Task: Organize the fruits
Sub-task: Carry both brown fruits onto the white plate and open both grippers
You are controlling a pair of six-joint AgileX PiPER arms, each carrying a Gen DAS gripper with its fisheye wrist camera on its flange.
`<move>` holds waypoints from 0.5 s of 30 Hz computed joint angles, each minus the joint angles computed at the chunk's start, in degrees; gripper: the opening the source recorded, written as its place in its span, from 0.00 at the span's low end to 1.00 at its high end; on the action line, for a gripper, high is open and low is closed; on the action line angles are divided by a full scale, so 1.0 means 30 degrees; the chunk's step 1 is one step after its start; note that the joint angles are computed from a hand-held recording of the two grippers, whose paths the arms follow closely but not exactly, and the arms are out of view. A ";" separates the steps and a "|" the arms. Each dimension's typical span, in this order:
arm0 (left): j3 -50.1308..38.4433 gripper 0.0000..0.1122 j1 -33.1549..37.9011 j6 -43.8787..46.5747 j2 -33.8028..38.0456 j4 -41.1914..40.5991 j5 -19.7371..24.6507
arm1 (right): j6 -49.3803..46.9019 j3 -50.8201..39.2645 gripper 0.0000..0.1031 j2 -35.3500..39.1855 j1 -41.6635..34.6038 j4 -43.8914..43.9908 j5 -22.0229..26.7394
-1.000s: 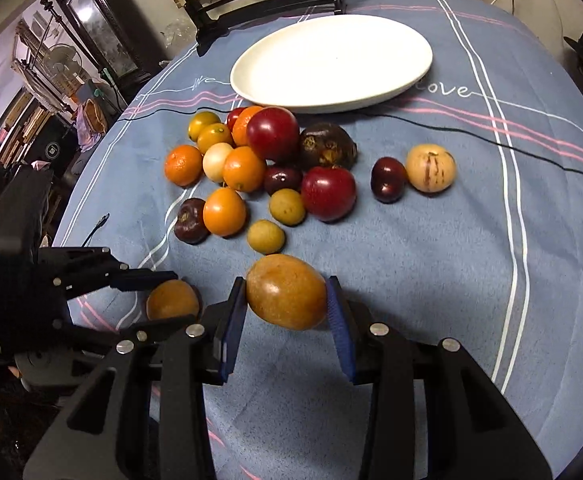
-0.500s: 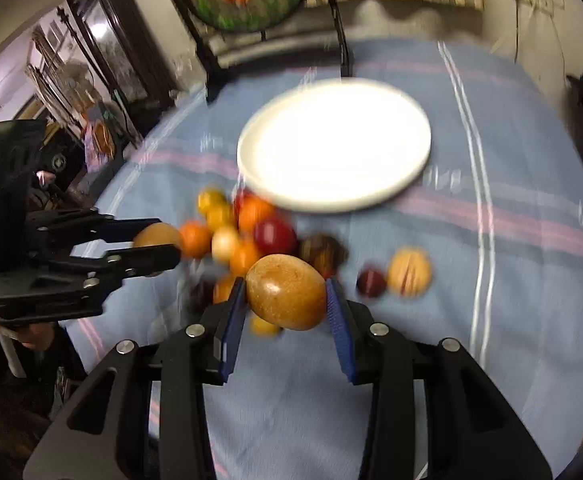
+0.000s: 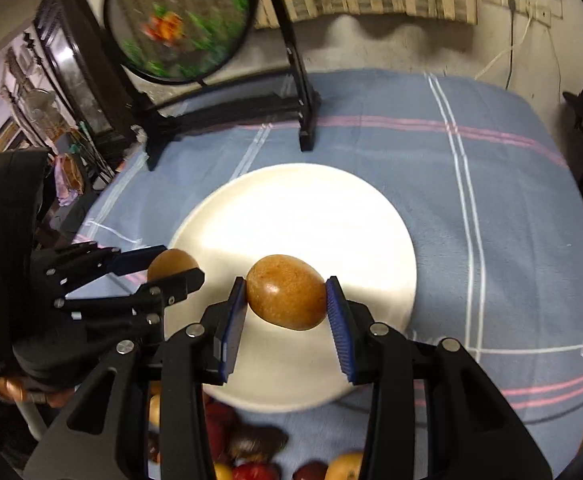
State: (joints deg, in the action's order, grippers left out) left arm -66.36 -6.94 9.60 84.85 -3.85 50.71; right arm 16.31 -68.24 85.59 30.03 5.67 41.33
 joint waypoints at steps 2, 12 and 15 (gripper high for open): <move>-0.0062 0.39 -0.0165 -0.0392 0.0759 0.0546 -0.0497 | -0.0697 -0.0424 0.39 0.1042 -0.0324 0.0583 -0.0184; -0.0056 0.52 -0.0977 -0.1636 0.2696 0.2416 -0.1992 | -0.2229 -0.2417 0.56 0.3714 -0.0819 0.1234 0.0620; 0.0329 0.70 -0.0945 -0.1719 0.2098 0.2293 -0.2612 | -0.3210 -0.1832 0.66 0.2929 -0.1153 0.2316 -0.0090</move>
State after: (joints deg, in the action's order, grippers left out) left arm -65.37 -9.77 4.45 91.14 3.03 42.87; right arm 6.68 -73.73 94.38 26.57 12.61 41.06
